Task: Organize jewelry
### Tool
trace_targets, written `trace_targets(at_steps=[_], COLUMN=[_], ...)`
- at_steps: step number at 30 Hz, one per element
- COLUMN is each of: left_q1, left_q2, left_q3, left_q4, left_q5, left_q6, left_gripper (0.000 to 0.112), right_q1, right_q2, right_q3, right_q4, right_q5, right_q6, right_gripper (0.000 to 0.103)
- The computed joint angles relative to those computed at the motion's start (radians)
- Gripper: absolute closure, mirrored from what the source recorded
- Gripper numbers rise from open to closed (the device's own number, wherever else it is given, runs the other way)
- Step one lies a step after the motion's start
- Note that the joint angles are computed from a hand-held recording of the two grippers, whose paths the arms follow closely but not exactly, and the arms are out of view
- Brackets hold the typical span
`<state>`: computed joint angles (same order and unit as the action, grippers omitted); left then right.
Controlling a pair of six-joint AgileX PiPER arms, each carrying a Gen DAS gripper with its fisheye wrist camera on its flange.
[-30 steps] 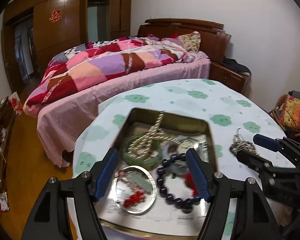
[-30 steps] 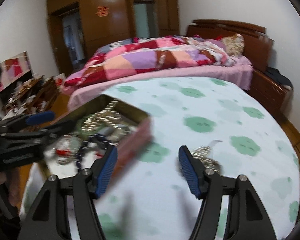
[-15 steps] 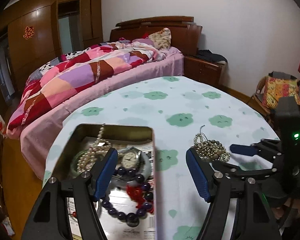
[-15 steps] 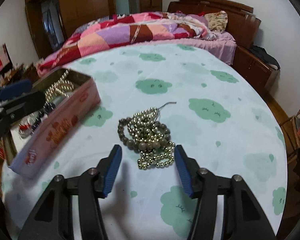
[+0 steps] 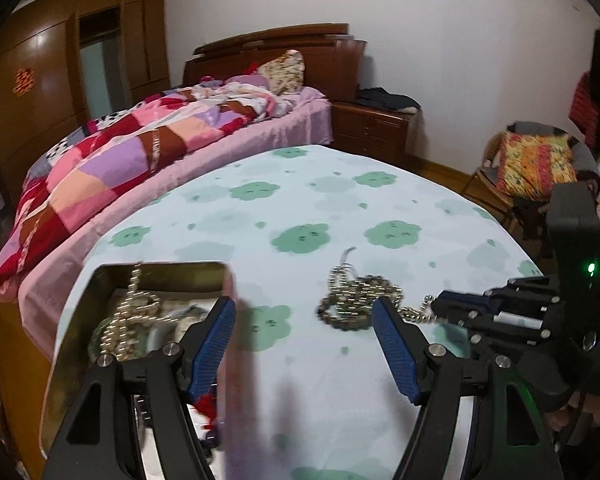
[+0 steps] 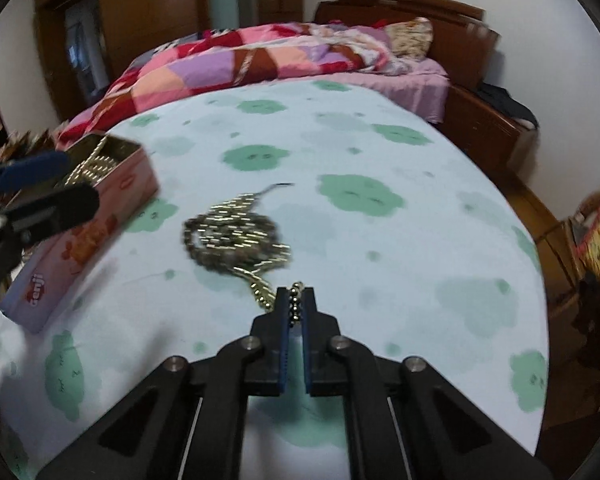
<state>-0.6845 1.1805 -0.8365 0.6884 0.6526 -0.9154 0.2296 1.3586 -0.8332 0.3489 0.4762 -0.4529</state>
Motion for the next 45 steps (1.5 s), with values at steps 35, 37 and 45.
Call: trace_targets(at_steps=[35,37,45], left_q1=[-0.006,-0.007,0.002], left_q2=[0.103,0.069,-0.002], left_q3=[-0.016,-0.009,0.000], left_q4=[-0.234,-0.209,-0.183], left_q5=[-0.139,-0.134,-0.123], left_q6=[0.206,0.174,0.137], left_gripper=[0.104,0.104,0.104], right_q1=[-0.209,-0.216,-0.256], right_q2=[-0.014,-0.019,-0.039], right_q3=[0.041,0.045,0.068], right_q4=[0.299,0.318,0.443], right_q5=[0.050,0.051,0.065], right_q6=[-0.275,-0.295,-0.423], right_gripper=[0.096,0.096,0.096])
